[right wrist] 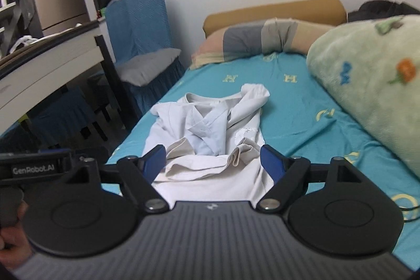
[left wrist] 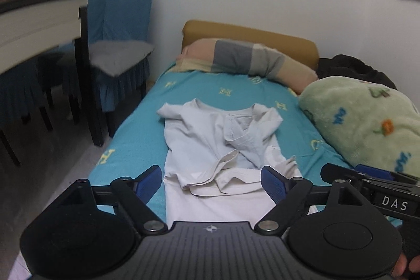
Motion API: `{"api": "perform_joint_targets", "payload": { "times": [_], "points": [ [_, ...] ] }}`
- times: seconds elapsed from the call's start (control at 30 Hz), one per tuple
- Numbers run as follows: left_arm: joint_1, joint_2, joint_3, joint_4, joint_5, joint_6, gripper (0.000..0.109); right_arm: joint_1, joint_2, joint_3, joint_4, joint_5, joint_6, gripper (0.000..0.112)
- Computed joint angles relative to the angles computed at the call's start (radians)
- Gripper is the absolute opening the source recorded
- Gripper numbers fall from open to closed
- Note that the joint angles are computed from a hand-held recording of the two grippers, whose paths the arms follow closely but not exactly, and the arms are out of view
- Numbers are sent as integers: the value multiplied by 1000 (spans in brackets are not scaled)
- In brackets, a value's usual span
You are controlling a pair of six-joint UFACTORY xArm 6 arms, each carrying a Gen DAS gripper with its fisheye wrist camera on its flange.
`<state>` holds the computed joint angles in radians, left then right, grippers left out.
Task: Fold clothes
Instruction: 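Open both grippers and withdraw them from the folded shirt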
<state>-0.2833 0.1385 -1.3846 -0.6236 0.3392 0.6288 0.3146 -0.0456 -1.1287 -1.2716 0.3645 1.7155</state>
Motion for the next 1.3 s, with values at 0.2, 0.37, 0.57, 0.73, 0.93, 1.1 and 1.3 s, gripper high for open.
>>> {"api": "perform_joint_targets", "payload": {
  "times": [0.2,0.37,0.57,0.73,0.93,1.1,1.3],
  "points": [
    [6,-170,183,-129,-39,120,100,73,-141,115,-99,88,87,81],
    [19,-217,228,-114,-33,94,101,95,-199,170,-123,111,121,81],
    [-3,-199,223,-62,-55,52,102,76,-191,170,-154,96,173,81],
    [-11,-185,222,-38,-52,45,102,68,-170,164,-143,85,171,81],
    [-21,-180,231,-24,-98,38,102,89,-161,158,-157,123,159,81],
    [-15,-179,228,-22,-80,19,103,96,-159,156,-142,140,138,81],
    [48,-113,127,15,186,-167,103,47,-156,182,-6,52,133,81]
  ]
}}
